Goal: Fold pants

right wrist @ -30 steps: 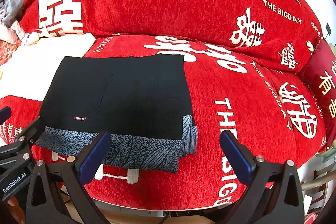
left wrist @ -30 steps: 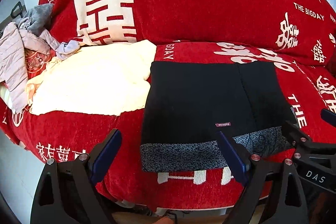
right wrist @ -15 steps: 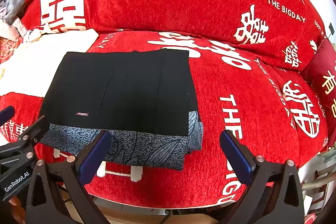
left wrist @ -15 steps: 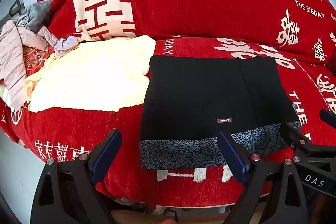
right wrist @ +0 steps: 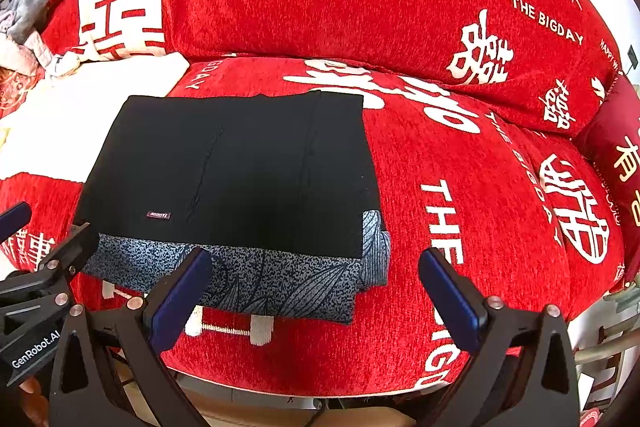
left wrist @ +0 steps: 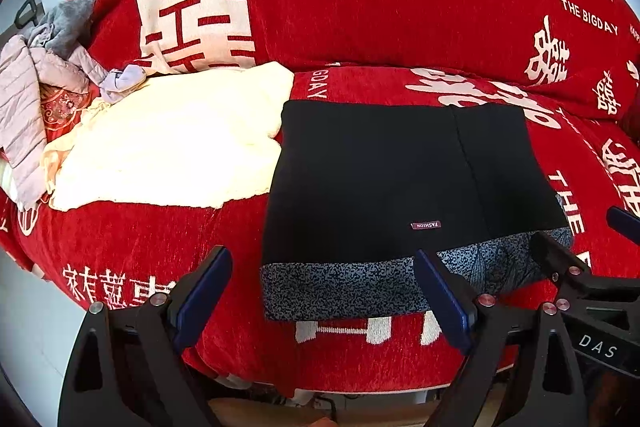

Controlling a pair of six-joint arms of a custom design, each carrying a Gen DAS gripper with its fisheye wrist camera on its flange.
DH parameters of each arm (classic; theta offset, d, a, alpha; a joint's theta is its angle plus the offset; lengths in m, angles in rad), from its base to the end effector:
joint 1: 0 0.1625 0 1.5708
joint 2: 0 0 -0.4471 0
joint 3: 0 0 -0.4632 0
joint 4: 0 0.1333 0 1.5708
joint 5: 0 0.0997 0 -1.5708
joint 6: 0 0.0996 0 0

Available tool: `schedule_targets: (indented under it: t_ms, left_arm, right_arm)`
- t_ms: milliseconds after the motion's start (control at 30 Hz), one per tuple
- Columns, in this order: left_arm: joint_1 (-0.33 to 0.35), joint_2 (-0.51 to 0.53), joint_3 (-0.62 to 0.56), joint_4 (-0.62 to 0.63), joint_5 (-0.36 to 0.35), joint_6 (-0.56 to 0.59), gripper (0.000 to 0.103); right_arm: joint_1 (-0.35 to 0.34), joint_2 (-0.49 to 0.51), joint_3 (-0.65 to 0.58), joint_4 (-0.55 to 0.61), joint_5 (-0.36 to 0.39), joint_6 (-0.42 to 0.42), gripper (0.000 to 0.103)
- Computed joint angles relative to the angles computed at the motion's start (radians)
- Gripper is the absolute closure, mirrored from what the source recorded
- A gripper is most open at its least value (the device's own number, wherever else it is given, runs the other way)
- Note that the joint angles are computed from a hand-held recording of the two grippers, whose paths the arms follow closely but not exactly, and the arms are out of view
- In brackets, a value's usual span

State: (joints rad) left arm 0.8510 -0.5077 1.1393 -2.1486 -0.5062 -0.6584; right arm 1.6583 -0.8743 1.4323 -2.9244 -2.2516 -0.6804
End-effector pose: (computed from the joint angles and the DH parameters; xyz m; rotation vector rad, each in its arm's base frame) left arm -0.4022 -0.7931 0.0528 0.1011 2.1705 -0.7686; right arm 0.1407 -0.7956 0.2773 0.5199 -2.1599 0.6557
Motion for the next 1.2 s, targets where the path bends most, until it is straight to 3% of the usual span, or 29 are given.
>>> schedule_targets:
  t_ms: [800,1200]
  left_arm:
    - [0.001,-0.001,0.002,-0.006,0.0,0.007,0.01]
    - [0.013,0.001,0.015,-0.015,-0.049,0.004,0.01]
  right_arm:
    - [0.0,0.001,-0.001,-0.002,-0.001,-0.004,0.0]
    - [-0.009,-0.007,0.006,0.023,-0.024,0.014,0.0]
